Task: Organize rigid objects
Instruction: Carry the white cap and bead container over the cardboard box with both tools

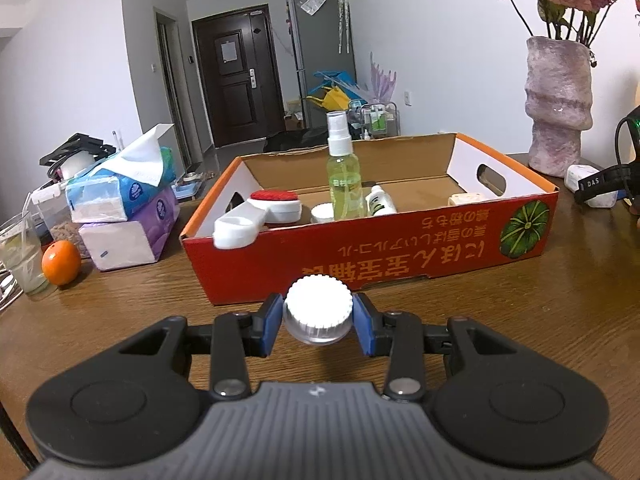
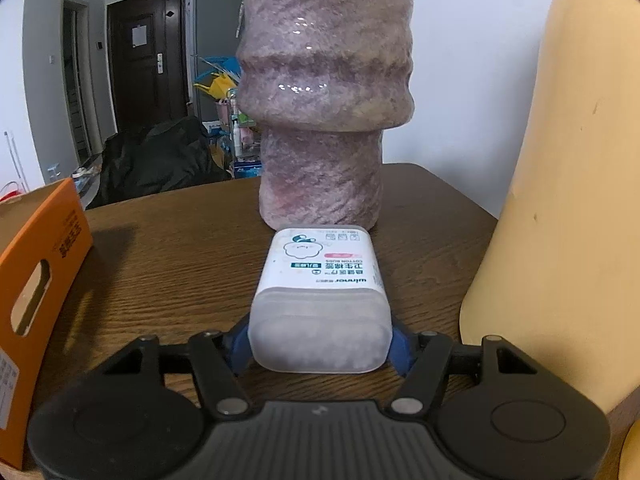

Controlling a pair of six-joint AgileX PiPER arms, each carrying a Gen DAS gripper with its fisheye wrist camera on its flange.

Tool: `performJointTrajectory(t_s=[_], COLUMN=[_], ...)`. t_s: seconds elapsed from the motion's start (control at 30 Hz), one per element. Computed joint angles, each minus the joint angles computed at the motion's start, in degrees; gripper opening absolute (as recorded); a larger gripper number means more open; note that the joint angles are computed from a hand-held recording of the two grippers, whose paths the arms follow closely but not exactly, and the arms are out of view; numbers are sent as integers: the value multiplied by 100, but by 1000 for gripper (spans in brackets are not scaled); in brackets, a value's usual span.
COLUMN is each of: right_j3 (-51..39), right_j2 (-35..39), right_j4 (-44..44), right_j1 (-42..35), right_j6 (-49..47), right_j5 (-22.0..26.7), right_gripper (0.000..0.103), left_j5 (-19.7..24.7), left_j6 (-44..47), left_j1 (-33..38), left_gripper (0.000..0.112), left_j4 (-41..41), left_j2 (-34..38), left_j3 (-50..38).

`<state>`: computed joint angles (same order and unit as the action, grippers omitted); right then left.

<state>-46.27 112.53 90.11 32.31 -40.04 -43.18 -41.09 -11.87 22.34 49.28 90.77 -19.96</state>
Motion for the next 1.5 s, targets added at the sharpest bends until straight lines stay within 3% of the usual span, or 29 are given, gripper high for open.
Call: performJointTrajectory(t_s=[0.63, 1.03, 1.5], right_j3=[600, 1146, 1164], right_j2=[-372, -846, -1037], right_j4=[-359, -223, 922], right_j1=[631, 1565, 3368], right_j6=[919, 1682, 1844], right_j5=[-379, -874, -1865], right_gripper=[64, 64, 64], left_j5=[7, -31, -150], left_j6=[197, 221, -756], left_j1=[-442, -595, 148], left_gripper=[39, 39, 39], left_j4=[-579, -796, 410], left_j2=[-242, -711, -1451], left_j3=[250, 661, 994])
